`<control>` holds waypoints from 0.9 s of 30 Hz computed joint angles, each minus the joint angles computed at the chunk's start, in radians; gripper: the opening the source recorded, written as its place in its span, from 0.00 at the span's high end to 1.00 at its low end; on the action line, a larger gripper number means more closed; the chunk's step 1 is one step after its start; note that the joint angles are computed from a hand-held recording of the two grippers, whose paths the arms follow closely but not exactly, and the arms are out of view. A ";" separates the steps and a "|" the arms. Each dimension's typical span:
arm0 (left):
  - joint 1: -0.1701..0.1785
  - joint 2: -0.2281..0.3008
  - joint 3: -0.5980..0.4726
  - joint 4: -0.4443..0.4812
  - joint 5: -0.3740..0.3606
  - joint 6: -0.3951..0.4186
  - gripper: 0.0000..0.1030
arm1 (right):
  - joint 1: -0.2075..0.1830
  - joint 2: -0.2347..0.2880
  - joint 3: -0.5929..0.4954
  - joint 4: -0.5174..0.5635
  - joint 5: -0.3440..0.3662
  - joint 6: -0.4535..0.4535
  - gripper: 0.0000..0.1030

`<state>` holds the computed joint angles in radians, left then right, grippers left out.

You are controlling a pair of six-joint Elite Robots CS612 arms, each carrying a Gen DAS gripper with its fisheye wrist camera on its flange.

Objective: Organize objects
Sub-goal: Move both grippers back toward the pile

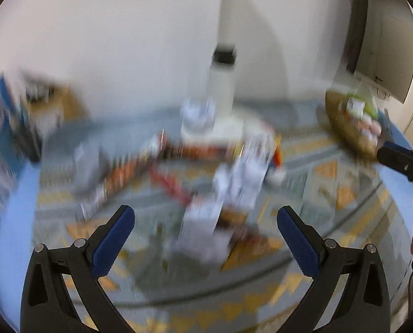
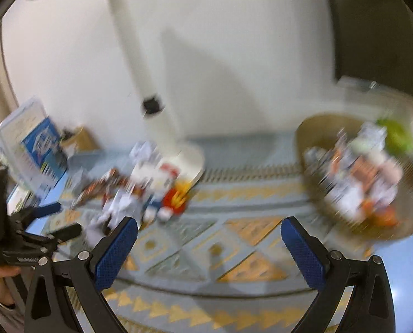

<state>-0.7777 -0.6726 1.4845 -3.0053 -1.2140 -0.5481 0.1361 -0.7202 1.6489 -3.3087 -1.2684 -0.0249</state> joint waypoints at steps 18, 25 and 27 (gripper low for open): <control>0.019 0.085 -0.065 0.030 -0.047 0.018 0.01 | 0.022 0.086 -0.080 0.136 0.149 0.191 0.00; 0.017 0.091 -0.082 0.055 -0.034 0.024 0.01 | 0.062 0.129 -0.170 0.164 0.203 0.237 0.00; 0.019 0.092 -0.080 0.044 -0.041 0.022 0.01 | 0.074 0.147 -0.203 0.166 0.197 0.271 0.00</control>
<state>-0.7591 -0.5808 1.4045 -2.9610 -1.2546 -0.5264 0.2102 -0.5732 1.4463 -3.1426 -1.0718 0.2465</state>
